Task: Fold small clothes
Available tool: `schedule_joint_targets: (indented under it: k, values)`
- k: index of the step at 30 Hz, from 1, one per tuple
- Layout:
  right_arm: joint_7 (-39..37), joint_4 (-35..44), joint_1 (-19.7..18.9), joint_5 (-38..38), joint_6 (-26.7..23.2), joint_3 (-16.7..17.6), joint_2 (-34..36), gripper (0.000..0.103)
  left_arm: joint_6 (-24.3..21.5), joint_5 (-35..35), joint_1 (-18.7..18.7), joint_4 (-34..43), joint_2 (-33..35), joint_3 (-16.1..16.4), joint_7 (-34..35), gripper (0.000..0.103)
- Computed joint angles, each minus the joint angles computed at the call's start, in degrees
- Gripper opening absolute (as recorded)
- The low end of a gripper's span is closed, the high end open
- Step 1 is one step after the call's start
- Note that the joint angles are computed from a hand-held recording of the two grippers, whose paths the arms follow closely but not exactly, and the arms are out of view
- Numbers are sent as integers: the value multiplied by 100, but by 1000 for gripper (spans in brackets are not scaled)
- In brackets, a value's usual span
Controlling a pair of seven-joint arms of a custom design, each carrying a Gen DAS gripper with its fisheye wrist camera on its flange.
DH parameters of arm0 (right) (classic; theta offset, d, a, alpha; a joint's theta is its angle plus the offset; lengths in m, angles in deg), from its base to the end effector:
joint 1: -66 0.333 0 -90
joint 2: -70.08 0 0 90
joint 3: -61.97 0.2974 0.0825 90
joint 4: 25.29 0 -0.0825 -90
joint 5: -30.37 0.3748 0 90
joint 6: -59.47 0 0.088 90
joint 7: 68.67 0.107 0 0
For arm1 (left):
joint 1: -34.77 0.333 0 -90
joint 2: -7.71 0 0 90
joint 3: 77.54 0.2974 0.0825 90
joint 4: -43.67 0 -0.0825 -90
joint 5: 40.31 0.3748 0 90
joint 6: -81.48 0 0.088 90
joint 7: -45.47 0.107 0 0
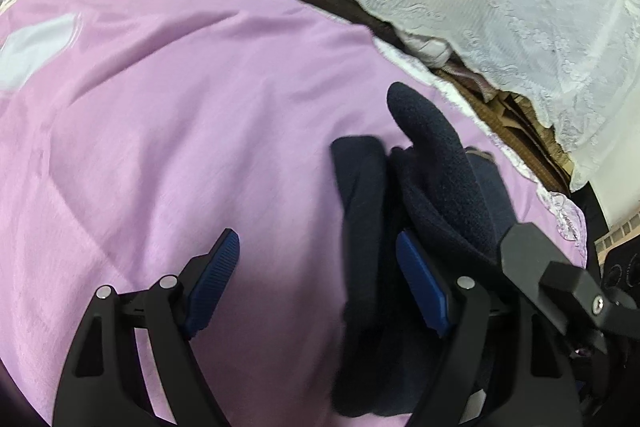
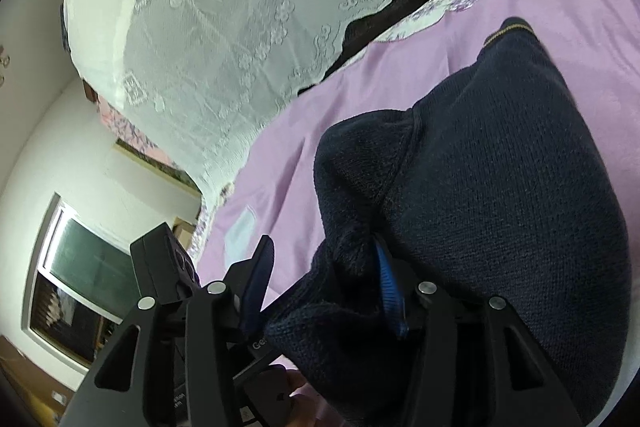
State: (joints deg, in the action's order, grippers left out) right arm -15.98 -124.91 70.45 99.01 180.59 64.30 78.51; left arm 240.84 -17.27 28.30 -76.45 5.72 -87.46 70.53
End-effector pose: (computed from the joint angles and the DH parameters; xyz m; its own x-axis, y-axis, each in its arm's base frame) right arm 0.6168 0.1152 0.5213 0.3651 -0.5377 -0.7600 -0.8820 0.0615 -0.4672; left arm 0.5480 -0.1804 0.5031 0.3440 -0.8557 0.3866 -0.6424 -0.5148 -0.5677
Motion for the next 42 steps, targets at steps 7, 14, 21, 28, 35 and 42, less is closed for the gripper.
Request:
schedule_joint_targets:
  k: [7,14,21,28,35,42]
  values:
    - [-41,-11,29,-218,-177,18,28,59,-94,-95,18,-253,-192,-4,9,79]
    - [-114,32,10,-244,-380,19,54,65,-25,30,100,-618,-559,-35,-238,82]
    - [-297,1,-91,53,-642,-24,-3,68,33,386,222,-798,-864,-158,-502,85]
    - [-544,53,-357,648,-1209,-160,-117,70,212,880,236,-685,-1047,-361,-532,89]
    - [-499,455,-455,596,-878,-251,104,70,-447,1431,50,-39,-569,-545,-367,96]
    - [139,1658,-583,-195,-503,6,1204,67,11,-675,-212,-328,-228,-25,756,99]
